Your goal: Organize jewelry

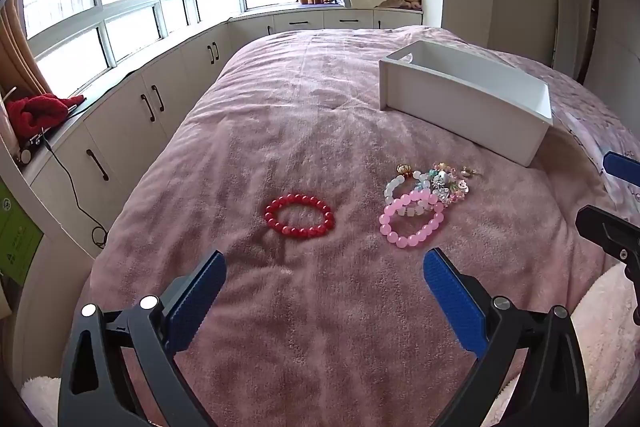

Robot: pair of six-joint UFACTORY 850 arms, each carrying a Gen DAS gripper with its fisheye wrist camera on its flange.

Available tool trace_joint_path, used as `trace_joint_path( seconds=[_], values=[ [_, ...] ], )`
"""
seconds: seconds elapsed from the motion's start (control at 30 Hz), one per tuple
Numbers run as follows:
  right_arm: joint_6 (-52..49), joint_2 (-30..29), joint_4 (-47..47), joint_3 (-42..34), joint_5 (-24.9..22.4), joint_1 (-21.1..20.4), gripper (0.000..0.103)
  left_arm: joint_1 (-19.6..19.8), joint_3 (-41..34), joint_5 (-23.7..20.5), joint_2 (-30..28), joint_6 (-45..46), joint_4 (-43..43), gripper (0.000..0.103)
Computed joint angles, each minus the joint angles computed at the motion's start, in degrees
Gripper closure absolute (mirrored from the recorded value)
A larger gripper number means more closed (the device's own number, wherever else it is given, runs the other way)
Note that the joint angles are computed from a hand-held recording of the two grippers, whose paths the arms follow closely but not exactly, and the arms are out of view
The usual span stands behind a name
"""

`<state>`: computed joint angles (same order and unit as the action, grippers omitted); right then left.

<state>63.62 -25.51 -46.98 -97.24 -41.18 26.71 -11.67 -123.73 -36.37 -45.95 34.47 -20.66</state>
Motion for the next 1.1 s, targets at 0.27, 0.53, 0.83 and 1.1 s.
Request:
trace_joint_path(
  seconds=[0.27,0.53,0.83,1.1],
  values=[
    [3.06,1.05,-2.15,1.69,0.64,-0.24,0.005,-0.26,-0.22,-0.17,0.32,-0.45,0.29,0.003],
    [4.65,1.14,-3.27,2.31,1.16,-0.36,0.005,-0.76,-1.32,-0.91,-0.09,-1.09,0.61,0.003],
    [3.41,0.28,-4.71,1.89,0.32,0.33,0.005,-0.39,-0.07,-0.35,0.26,-1.10,0.40,0.003],
    [3.58,0.13,-4.14,1.91,0.80,0.18,0.005,-0.16,0.11,-0.73,0.11,-1.11,0.11,0.003]
  ],
)
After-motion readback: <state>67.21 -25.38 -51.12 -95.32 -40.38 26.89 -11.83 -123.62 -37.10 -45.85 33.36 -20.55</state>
